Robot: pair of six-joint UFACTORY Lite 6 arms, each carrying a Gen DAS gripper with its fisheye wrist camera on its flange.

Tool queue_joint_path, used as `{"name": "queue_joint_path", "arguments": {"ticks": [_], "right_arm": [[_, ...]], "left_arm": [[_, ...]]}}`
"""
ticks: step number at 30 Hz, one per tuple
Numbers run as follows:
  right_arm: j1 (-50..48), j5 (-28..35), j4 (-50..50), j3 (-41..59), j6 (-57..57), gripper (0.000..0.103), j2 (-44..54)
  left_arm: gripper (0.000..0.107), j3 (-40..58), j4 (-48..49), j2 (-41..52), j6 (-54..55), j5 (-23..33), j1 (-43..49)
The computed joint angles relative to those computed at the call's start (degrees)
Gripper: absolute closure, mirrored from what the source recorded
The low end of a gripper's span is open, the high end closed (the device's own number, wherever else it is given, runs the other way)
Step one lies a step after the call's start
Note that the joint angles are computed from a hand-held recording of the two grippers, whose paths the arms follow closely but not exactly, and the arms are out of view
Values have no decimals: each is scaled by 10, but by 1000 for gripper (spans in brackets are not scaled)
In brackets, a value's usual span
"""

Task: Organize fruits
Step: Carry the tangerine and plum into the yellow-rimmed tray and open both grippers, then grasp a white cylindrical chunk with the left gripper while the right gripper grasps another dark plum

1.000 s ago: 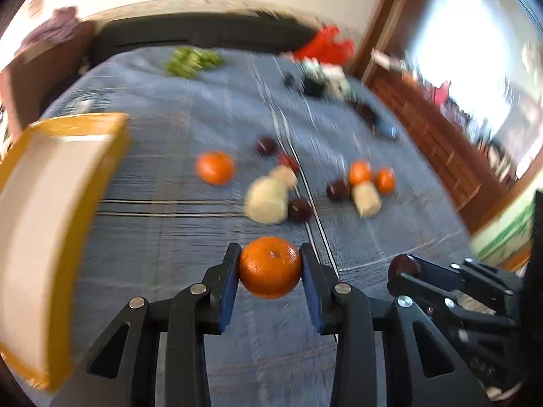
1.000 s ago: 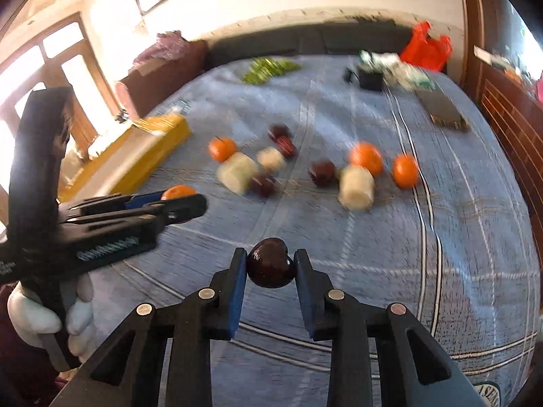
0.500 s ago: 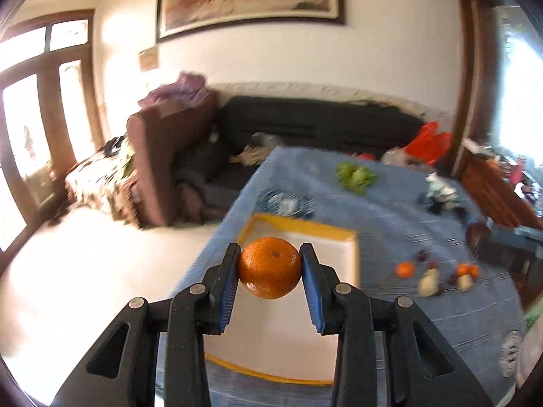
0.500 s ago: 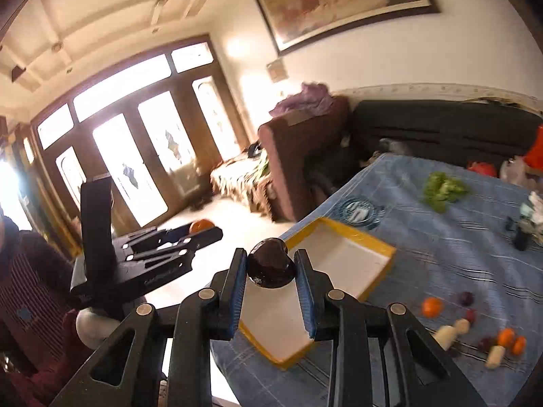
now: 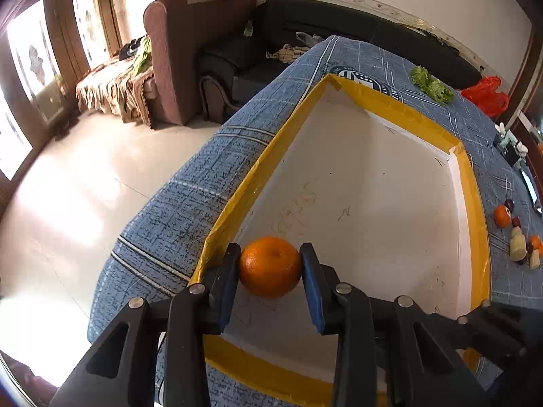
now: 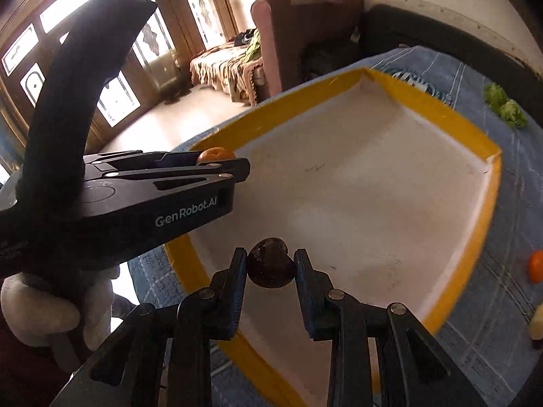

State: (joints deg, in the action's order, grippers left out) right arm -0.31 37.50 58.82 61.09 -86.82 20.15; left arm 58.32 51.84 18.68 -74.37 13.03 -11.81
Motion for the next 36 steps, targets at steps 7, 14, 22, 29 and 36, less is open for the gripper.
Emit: {"name": "queue_joint_path", "arguments": {"ticks": [7, 14, 22, 29, 36], "right_arm": [[7, 8, 29, 17, -24, 60, 36], [-64, 72, 38, -4, -40, 44, -32], [-367, 227, 10, 166, -37, 44, 56], [-483, 203, -62, 469, 91, 45, 288], [-458, 227, -89, 663, 183, 47, 441]], "left_arm": [[56, -14, -42, -33, 29, -27, 12], [49, -84, 64, -143, -135, 2, -14], [41, -64, 94, -193, -216, 50, -162], [41, 159, -5, 18, -118, 29, -275], [53, 403, -195, 234, 95, 72, -326]]}}
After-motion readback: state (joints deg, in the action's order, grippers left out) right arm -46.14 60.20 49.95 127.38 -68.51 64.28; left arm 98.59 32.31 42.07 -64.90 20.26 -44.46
